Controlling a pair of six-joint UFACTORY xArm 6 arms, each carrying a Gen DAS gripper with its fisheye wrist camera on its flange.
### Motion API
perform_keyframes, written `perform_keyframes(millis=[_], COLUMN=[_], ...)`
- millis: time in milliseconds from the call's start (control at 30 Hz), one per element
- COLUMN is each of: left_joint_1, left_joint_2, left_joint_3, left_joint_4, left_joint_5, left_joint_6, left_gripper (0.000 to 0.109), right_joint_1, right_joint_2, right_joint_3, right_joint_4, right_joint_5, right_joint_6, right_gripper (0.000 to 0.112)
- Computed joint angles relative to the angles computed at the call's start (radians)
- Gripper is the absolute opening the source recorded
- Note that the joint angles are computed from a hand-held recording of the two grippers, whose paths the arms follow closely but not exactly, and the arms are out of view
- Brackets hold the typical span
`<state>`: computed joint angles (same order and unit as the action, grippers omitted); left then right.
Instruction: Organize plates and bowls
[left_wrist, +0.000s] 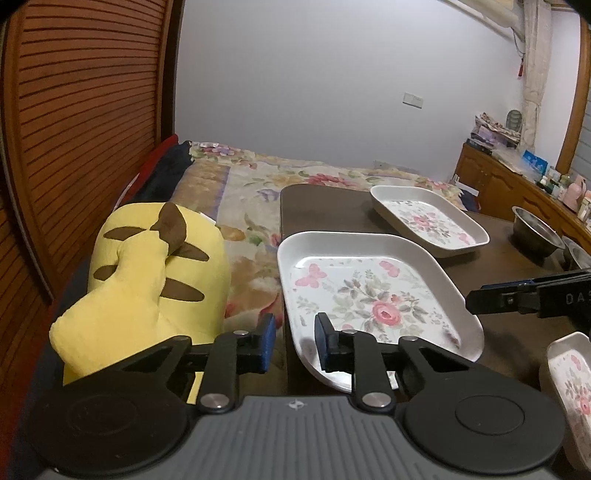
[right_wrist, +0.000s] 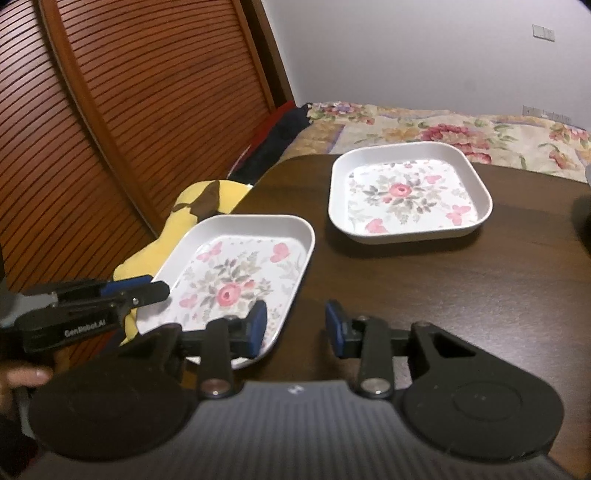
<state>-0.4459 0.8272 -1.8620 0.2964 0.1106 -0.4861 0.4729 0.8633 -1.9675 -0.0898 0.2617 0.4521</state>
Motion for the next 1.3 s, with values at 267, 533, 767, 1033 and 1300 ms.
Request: perform_keyframes(millis=[267,533,767,1033,1300], left_joint_1=[-0.005,-0.014,-0.014,-0.022,-0.024], left_joint_2=[0.025,0.047,0.048,0.023,-0.013], left_joint_3=[-0.032,-0.075,-0.073,-0.034,0.004], left_joint_4=[-0.065,-0.105,-0.121,-0.196,-0.116], left_joint_5=[0.013,0.044,0.039,0.033,0.019], left_joint_6=[0.032,0.071,0.089,0.167,0.096], left_gripper=[0.016,0.012,0.012,0.010,0.010], right_joint_1=[0.005,0.004,0.004,0.006,0.009], right_joint_2=[0.057,0.070,0.056,0.040,0.001], right_joint_3=[-0.101,-0.111,-0.084,-0.049,0.024], right_joint_4=[0.049,0.110,0.151,0.245,0.319], right_joint_5=[0.091,0.087,0.066,0.039,-0.014], right_joint_6=[-0.036,-0.073,-0.097,-0.182,-0.249], right_gripper=[0.029,0.023,0.019,0.011,0.011])
